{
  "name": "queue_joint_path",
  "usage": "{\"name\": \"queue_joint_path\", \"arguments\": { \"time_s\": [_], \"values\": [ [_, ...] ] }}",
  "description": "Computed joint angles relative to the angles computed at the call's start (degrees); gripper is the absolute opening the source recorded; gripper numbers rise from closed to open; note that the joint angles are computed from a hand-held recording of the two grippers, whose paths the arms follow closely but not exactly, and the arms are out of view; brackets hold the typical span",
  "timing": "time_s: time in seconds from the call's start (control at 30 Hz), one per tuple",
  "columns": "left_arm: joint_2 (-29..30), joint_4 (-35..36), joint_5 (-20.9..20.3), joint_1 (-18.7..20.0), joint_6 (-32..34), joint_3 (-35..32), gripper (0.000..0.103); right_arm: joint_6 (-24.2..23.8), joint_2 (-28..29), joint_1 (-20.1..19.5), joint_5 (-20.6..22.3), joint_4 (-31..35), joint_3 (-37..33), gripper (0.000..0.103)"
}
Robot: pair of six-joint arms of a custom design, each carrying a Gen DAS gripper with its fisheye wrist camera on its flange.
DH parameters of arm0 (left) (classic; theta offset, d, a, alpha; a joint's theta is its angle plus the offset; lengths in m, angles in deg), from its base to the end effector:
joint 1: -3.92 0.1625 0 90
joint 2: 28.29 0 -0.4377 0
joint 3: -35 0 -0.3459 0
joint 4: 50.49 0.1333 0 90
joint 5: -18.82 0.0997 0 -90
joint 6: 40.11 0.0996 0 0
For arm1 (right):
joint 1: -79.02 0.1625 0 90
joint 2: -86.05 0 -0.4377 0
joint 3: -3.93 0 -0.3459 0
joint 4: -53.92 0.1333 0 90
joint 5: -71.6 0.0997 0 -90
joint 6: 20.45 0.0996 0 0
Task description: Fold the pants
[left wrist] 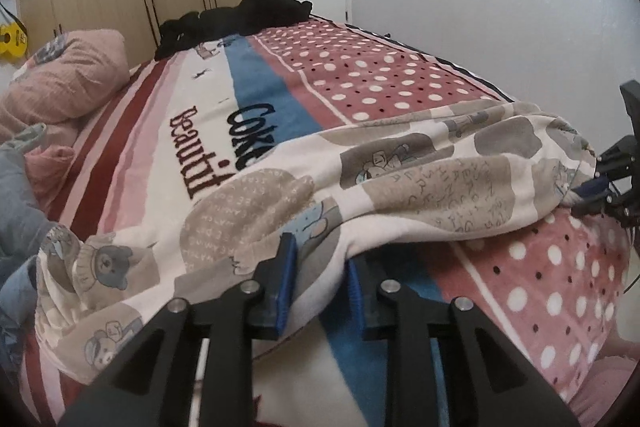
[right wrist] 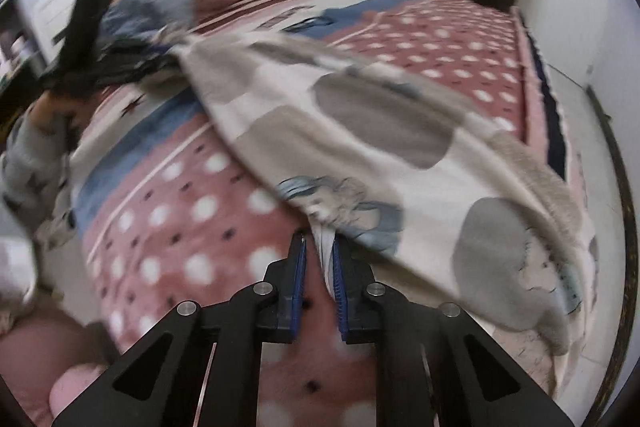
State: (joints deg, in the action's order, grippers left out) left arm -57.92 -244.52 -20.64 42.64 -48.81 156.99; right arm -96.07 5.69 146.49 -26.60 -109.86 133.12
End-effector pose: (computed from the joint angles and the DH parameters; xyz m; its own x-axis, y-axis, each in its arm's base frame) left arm -0.2404 -0.4622 -0.0085 -0.6290 0.3009 -0.7168 0.6767 0.6658 -0.3143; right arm -0.0559 -0.4456 0.2863 -0.5579 -0.7033 0.4407 -0.7770 0.6292 0.0205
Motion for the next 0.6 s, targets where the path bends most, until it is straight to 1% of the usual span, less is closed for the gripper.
{"name": "queue_joint_path", "arguments": {
  "time_s": [0.07,0.1,0.13,0.17,0.2,0.23,0.3,0.37,0.47,0.6],
  "values": [
    [-0.72,-0.37,-1.35,0.39,-1.12,0.52,0.027,0.34,-0.78,-0.35,0.23,1.71,-0.11,0.008],
    [-1.08,-0.77,-2.16,0.61,-1.35,0.77,0.029,1.16,-0.74,-0.34,0.48,2.04,-0.39,0.01],
    [-1.31,-0.83,-2.38,0.71,-1.6,0.92,0.031,2.3,-0.58,-0.28,0.8,1.61,-0.55,0.012],
    [-1.37,-0.78,-2.08,0.61,-1.81,1.02,0.033,3.64,0.13,-0.03,1.23,-0.75,-0.36,0.015],
    [-1.41,-0.86,-1.72,0.46,-1.92,1.19,0.035,3.98,0.41,0.04,1.69,-1.72,-0.19,0.027],
    [-1.46,-0.83,-1.46,0.37,-2.0,1.29,0.035,4.35,1.19,0.36,2.48,-2.83,-0.2,0.036],
    [-1.54,-0.6,-1.03,0.23,-2.27,1.48,0.041,5.11,3.15,1.39,3.05,-3.74,-0.75,0.037],
    [-1.53,-0.2,-0.55,0.22,-2.5,1.37,0.043,5.85,5.83,2.84,3.27,-4.4,-1.45,0.037],
    [-1.96,-0.26,-0.98,0.32,-2.83,1.71,0.044,6.3,8.36,4.16,5.37,-3.92,-2.04,0.037],
    [-2.65,-1.15,-1.26,0.33,-3.09,2.32,0.044,7.62,11.75,6.04,5.93,-5.02,-2.69,0.04]
  ]
}}
